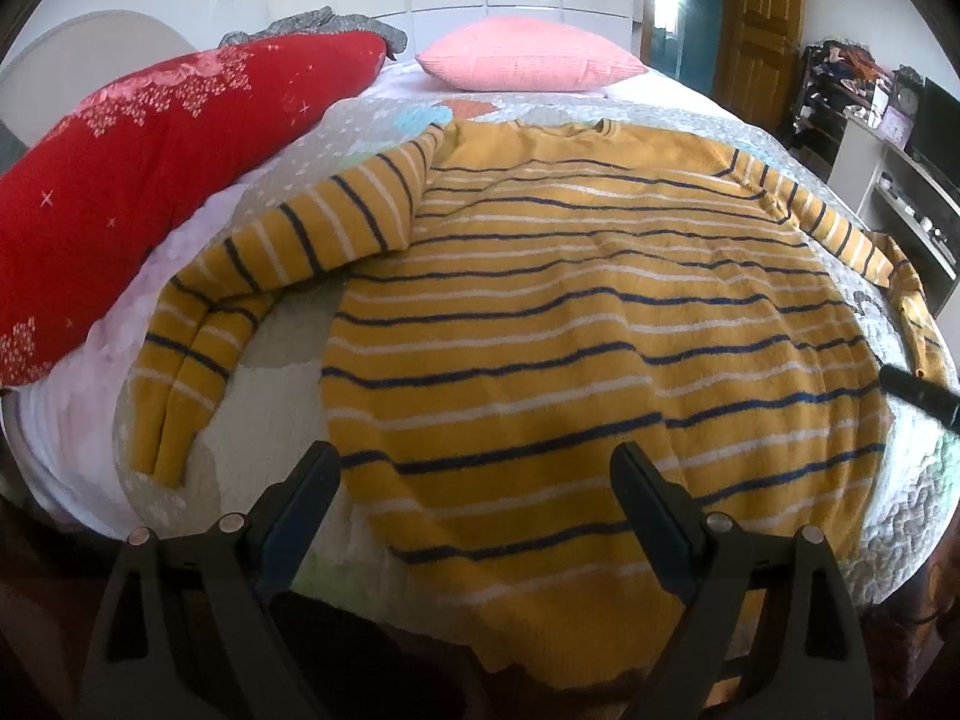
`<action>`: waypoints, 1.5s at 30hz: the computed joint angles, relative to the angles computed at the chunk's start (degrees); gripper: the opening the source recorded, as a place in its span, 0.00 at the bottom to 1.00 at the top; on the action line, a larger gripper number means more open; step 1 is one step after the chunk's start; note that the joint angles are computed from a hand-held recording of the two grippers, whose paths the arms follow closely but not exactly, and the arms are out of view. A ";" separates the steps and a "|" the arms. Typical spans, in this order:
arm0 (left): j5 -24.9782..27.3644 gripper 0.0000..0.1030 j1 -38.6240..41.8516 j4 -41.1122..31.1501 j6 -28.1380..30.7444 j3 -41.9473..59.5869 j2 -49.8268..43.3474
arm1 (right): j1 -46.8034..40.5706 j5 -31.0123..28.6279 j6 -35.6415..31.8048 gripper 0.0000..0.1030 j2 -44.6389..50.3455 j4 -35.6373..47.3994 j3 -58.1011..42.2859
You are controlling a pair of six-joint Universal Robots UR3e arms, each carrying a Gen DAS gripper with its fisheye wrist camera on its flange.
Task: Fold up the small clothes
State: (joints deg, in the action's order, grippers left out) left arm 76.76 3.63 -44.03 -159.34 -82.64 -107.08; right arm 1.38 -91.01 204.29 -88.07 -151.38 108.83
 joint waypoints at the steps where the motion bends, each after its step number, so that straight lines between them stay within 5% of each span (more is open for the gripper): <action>1: -0.25 0.88 0.33 -0.08 -0.19 -0.46 0.40 | 0.77 0.24 0.15 0.72 1.00 0.14 -0.58; 16: -8.06 0.88 6.33 -1.15 2.11 -13.48 13.10 | 6.30 -2.61 4.02 0.69 4.20 -1.70 -0.01; 20: -8.67 0.88 6.73 -1.62 1.37 -15.72 16.66 | 6.89 -4.25 1.74 0.34 6.25 -2.10 -1.75; 24: -9.99 0.88 7.08 -0.82 1.28 -17.98 19.77 | 6.07 -4.37 0.53 0.12 4.58 -1.92 0.01; 39: -11.74 0.88 8.17 -3.36 1.36 -18.87 20.85 | 7.35 -8.05 3.46 0.01 -1.87 2.10 6.66; 45: -11.67 0.88 7.64 -3.41 1.60 -19.66 21.27 | 1.14 2.02 3.73 0.01 -8.42 -4.92 17.87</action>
